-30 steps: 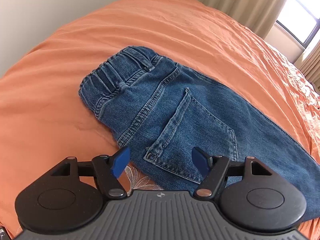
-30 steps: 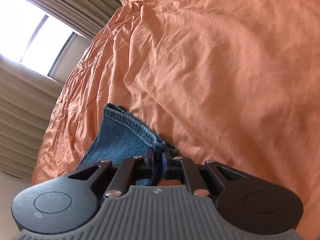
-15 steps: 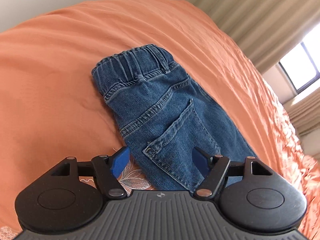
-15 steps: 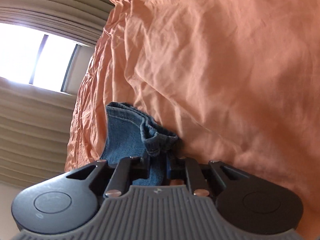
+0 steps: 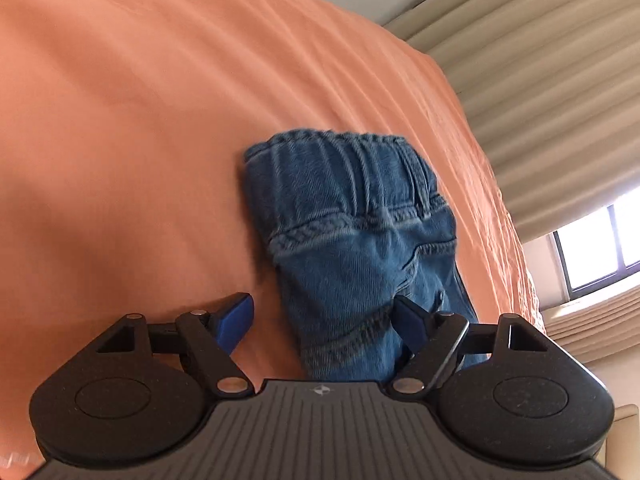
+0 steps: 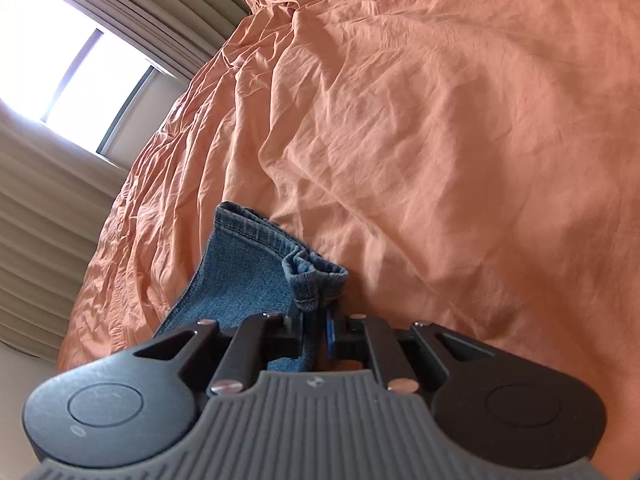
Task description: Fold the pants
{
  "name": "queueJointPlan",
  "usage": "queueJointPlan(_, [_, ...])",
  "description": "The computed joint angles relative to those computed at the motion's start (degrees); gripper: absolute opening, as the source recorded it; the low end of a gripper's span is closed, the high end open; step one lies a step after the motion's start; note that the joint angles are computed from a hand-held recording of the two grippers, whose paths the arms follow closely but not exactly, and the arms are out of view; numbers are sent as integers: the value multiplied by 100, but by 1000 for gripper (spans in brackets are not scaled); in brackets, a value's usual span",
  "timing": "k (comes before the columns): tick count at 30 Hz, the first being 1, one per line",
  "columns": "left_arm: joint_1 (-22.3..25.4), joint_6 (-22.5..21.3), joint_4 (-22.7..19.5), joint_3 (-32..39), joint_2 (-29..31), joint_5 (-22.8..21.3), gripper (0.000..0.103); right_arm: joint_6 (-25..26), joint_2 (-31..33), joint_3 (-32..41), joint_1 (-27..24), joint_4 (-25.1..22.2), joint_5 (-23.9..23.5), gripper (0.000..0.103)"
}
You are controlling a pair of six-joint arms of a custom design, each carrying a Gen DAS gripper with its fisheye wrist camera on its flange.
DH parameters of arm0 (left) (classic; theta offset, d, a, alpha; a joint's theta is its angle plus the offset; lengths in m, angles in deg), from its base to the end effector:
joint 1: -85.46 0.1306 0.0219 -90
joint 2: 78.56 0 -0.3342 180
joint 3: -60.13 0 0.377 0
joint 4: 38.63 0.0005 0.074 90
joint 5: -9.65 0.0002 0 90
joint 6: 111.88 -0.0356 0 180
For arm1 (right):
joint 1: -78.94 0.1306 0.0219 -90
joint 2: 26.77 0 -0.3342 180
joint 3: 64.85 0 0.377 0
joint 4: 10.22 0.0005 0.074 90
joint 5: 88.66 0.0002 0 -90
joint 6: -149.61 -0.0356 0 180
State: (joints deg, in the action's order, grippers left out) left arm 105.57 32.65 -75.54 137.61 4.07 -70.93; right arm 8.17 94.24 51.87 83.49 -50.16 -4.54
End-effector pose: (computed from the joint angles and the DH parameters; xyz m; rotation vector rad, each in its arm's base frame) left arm 0.4110 0.1438 0.3549 -1.3520 1.9149 -0.4925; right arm 0.6460 0.0546 0.3124 0.9137 2.2387 0.5886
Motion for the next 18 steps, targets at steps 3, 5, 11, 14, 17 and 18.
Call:
queueJointPlan(3, [32, -42, 247, 149, 298, -169, 82, -72, 105, 210, 71, -240, 241, 5])
queueJointPlan(5, [61, 95, 185, 375, 549, -295, 77, -179, 176, 369, 120, -427, 408, 5])
queueJointPlan(11, [-121, -445, -800, 1407, 969, -888, 32, 161, 319, 1076, 268, -992, 882, 3])
queueJointPlan(14, [-312, -1278, -797, 1609, 647, -1251, 28, 474, 228, 1229, 246, -1014, 793, 2])
queueJointPlan(17, [-397, -1996, -910, 1762, 623, -1506, 28, 555, 369, 1449, 234, -1392, 814, 2])
queueJointPlan(18, [-376, -2016, -1024, 1828, 725, -1552, 28, 427, 387, 1381, 223, -1393, 762, 2])
